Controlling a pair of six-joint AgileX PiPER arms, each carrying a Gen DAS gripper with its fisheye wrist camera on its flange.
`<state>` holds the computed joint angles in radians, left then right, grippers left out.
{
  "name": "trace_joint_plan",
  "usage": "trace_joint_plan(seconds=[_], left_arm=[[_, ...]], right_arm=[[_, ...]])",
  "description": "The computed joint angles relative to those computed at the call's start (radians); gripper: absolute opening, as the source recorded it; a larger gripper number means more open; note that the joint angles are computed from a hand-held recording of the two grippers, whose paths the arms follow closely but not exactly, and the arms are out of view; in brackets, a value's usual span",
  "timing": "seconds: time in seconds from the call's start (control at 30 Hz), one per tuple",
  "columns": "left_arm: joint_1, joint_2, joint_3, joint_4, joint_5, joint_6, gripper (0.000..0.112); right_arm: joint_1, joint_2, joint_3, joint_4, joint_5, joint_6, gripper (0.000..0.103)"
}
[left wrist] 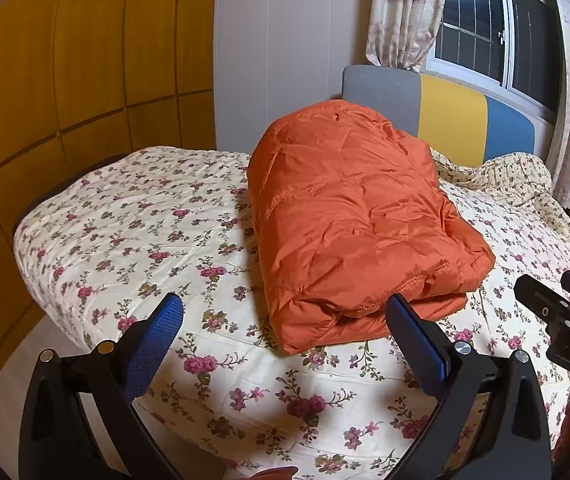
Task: Fold large clothes
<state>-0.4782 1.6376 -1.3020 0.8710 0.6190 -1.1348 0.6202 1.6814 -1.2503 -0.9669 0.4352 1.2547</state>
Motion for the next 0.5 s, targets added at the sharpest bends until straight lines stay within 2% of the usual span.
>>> trace_joint_plan(seconds=[0.5], left_arm=[[-0.007, 0.019, -0.012, -0.014, 0.007, 0.005, 0.1]], right_arm=[[-0.013, 0.005, 0.0, 0.028, -0.014, -0.015, 0.101]])
